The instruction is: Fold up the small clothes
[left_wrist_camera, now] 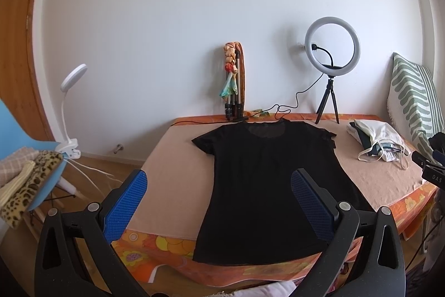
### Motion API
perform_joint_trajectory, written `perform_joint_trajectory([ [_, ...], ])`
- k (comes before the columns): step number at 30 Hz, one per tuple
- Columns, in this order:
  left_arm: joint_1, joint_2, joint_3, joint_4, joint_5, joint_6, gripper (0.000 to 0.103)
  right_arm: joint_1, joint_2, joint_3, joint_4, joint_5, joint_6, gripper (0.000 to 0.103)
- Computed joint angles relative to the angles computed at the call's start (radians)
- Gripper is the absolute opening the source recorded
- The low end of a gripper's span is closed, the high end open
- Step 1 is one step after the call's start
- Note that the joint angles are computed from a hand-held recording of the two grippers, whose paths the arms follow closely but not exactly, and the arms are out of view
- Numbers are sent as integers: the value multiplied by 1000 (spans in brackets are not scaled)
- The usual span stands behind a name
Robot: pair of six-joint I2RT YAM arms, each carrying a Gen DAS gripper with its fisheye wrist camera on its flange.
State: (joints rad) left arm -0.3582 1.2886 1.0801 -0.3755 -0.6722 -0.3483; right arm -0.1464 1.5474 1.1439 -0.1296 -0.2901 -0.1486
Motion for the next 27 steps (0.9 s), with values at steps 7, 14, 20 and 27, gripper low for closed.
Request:
perform_joint_trajectory([
  [7, 5, -8, -10, 4, -1, -1, 103, 1, 0, 2, -2, -1, 6, 103],
  [14, 19, -7, -12, 2, 7, 0, 103, 0, 1, 2, 5, 9, 6, 103],
  [20, 36, -16, -25, 3, 16, -9, 103, -3, 2, 7, 1, 14, 16, 103],
  [27, 55, -6, -31, 2, 35, -15, 103, 3, 1, -1, 18, 26, 11, 103],
])
